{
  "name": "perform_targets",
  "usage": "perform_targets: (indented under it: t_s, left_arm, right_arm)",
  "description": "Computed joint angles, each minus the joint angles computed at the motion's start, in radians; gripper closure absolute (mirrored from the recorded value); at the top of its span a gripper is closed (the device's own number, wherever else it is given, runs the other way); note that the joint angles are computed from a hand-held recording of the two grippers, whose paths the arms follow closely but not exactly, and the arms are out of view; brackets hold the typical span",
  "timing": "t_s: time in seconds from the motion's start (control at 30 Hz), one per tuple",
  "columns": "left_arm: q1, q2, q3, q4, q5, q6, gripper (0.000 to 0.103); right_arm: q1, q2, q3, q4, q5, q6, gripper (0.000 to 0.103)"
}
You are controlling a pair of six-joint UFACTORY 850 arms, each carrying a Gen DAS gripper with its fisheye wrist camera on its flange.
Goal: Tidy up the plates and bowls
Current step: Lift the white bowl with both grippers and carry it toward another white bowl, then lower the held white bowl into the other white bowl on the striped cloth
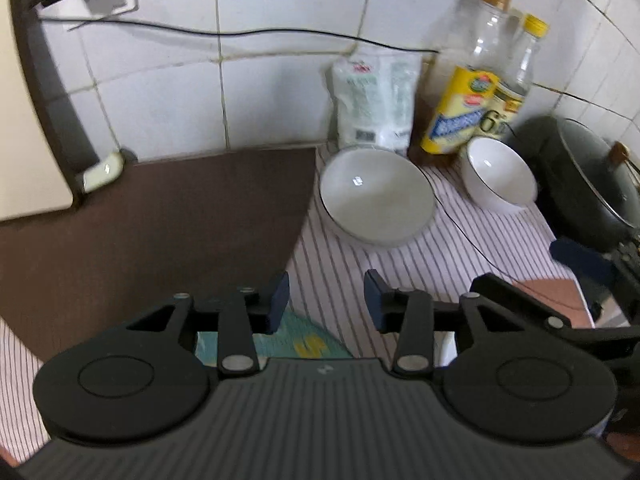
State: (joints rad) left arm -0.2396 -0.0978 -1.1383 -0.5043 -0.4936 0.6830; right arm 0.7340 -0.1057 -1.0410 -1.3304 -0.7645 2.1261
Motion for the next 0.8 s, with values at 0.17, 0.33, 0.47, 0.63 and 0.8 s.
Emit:
perform_targets:
  t_s: [0.17,0.33,0.47,0.63,0.8]
  left_arm:
    - [0.003,-0.11,-0.089,-0.05,0.019,0.008,0.062]
    - [-0.016,-0.199,-0.139,-0.047,0.061,-0.004,0.062]
    - [-0.021,-0.264,-0.184,-0.061,0.039,-0.036,0.06]
    - [-0.034,-0.297,-0.201,-0.036,0.054,-0.093,0.058]
    - [-0.036,-0.313,-0.206,-0.069,0.046,-0.068,0.067]
  right_arm:
    - [-0.118,-0.031,-0.006,-0.006,0.19,0.116,0.008]
    - [-0.188,-0.102,-0.051,0.086,0.245,0.076,0.022]
    - [-0.236,-0.139,-0.076,0.217,0.306,0.016,0.037]
    - [-0.264,-0.169,-0.105,0.363,0.333,-0.083,0.062]
    - [-0.272,-0.178,-0.11,0.398,0.342,-0.086,0.077]
